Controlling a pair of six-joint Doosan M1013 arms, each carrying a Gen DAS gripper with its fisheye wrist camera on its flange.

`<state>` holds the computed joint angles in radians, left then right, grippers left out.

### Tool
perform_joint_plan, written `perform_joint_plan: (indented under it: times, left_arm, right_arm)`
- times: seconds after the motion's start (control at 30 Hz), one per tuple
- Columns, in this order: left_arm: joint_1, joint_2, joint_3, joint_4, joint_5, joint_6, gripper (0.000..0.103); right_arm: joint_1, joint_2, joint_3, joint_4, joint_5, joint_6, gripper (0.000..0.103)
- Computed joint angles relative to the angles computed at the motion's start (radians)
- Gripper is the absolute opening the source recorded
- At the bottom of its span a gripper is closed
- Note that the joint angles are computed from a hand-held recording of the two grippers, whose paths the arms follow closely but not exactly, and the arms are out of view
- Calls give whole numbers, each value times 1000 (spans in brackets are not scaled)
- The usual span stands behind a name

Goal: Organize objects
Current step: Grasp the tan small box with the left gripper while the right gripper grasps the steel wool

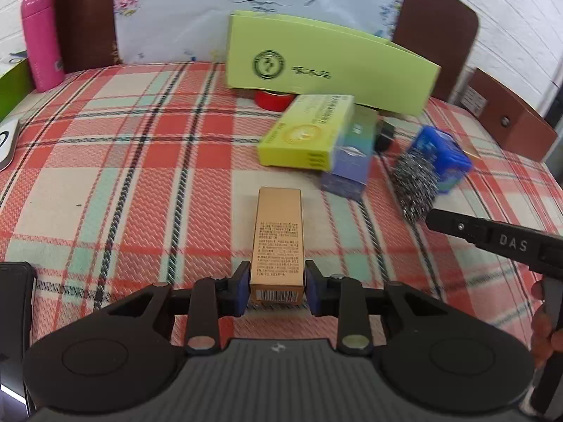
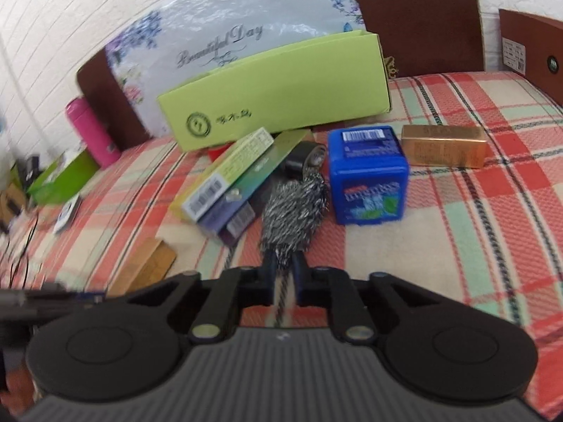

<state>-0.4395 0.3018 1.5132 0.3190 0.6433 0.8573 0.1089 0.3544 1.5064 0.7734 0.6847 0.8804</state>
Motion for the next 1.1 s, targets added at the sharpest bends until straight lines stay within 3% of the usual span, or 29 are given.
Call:
perform_joint_plan:
  times: [0.13, 0.23, 0.27, 0.33, 0.43, 0.47, 0.5, 0.6, 0.7, 0.8, 0.87, 0.9, 0.97, 1.1]
  left_arm:
    - [-14, -12, 19, 2, -4, -1, 33]
    - [-23, -1, 5, 55, 16, -51, 33]
    - [-24, 0, 1, 60, 20, -61, 33]
    - [-26, 0, 0, 71, 20, -68, 33]
    - [-26, -3, 2, 76, 21, -77, 34]
    - [-24, -3, 2, 72, 21, -76, 34]
    - [-23, -4, 3, 66, 18, -71, 34]
    - [-19, -3, 2, 38, 20, -33, 34]
    - [-20, -7, 6, 9, 19, 13, 33]
    - [-29, -12, 10, 19, 27, 18, 33]
    - [-34, -10, 8, 55, 28, -21, 37]
    - [-35, -4, 0, 65, 35, -36, 44]
    - [-36, 5, -10, 91, 40, -78, 49]
    - [-38, 25, -35, 93, 72, -72, 48]
  right_arm:
    - [-20, -40, 36, -65, -10, -16, 14]
    - [-14, -38, 32, -11, -36, -28, 47]
    - [-5, -36, 31, 12, -60, -52, 54]
    - [21, -23, 20, 5, -116, -64, 54]
    - [57, 11, -14, -115, -162, 37, 53]
    - [59, 22, -24, -125, -152, 49, 37]
    - [59, 27, -29, -127, -138, 49, 29]
    - [39, 7, -6, -65, -98, -55, 29]
    - [1, -21, 9, -20, 41, -148, 29]
    - [-16, -56, 39, -64, 95, -170, 34]
    - [-14, -79, 72, -79, 44, -164, 54]
    - [-13, -82, 76, -75, 37, -169, 55]
    - [-8, -83, 78, -60, 22, -182, 55]
    - [10, -82, 78, -82, -12, -196, 55]
